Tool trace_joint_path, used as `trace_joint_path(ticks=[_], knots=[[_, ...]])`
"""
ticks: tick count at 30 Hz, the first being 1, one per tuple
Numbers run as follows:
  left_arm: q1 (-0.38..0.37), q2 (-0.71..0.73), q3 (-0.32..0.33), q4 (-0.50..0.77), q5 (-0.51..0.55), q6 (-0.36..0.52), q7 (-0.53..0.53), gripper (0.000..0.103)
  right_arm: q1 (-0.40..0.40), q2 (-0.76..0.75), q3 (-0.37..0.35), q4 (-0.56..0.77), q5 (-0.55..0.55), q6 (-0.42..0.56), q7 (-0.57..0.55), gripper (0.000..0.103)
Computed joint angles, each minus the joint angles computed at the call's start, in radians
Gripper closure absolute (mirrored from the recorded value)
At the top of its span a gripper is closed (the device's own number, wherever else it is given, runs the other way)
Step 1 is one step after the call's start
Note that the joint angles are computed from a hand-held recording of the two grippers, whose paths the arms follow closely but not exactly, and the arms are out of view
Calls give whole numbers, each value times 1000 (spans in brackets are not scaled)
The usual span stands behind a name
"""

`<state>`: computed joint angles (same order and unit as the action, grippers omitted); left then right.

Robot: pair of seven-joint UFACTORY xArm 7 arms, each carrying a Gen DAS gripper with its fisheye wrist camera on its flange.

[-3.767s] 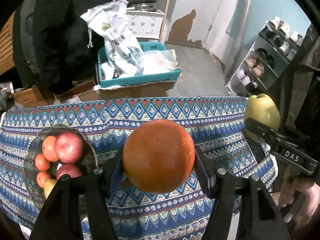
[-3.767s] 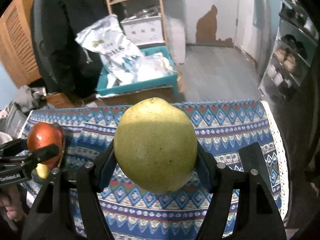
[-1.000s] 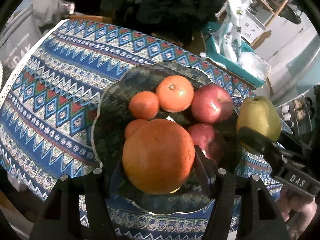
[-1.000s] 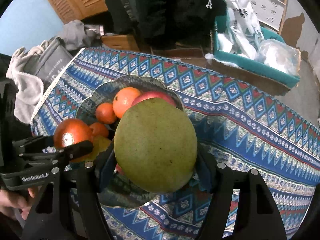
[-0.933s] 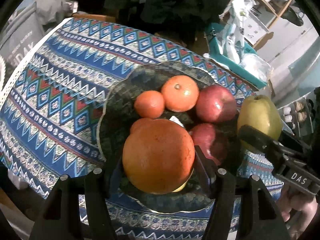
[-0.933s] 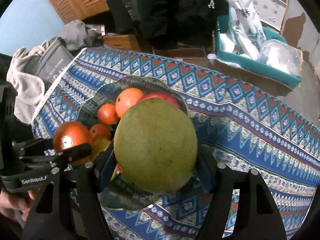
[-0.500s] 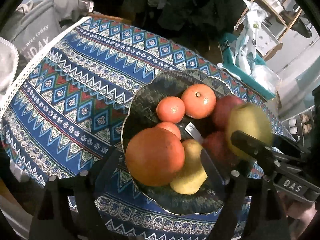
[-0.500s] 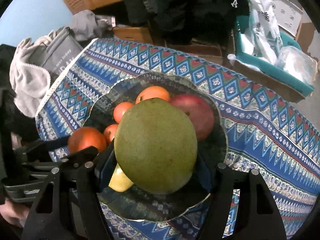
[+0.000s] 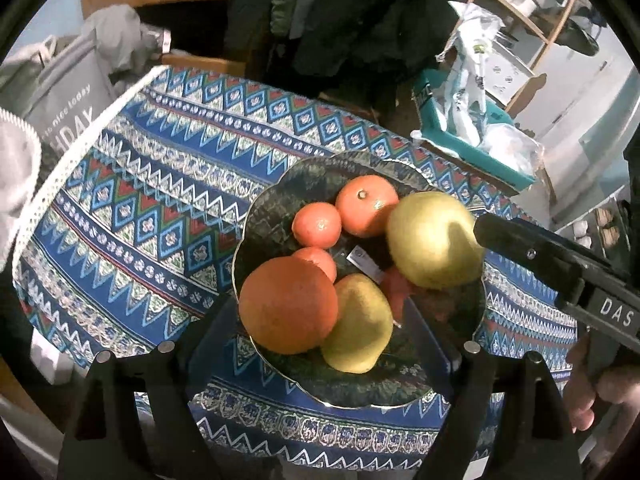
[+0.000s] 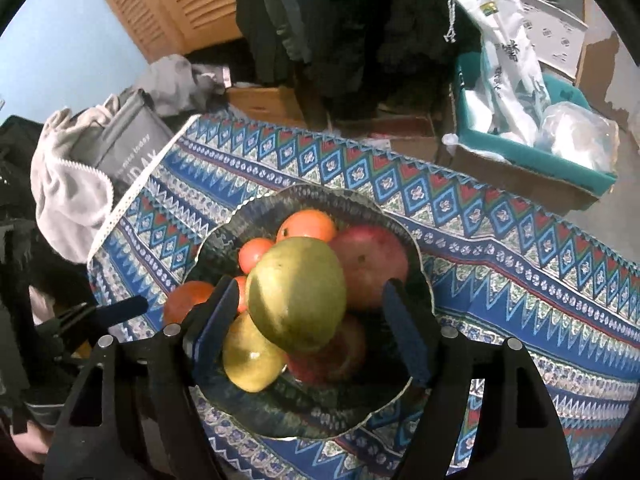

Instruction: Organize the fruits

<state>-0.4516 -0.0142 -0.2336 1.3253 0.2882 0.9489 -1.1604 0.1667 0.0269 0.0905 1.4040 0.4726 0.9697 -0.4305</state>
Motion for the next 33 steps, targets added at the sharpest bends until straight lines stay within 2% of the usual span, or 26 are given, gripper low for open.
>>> trace_joint_path(ticks=[11, 26, 33], knots=[[-29, 10, -18, 76, 84, 49, -9, 17, -19, -72, -25, -14, 8, -10, 1, 24], [-90, 39, -30, 224, 222, 123, -37, 17, -36, -233, -82, -98, -48, -89, 5, 18], [-136, 73, -35, 325, 307, 189, -37, 15, -35, -306, -105, -124, -65, -135, -7, 17]])
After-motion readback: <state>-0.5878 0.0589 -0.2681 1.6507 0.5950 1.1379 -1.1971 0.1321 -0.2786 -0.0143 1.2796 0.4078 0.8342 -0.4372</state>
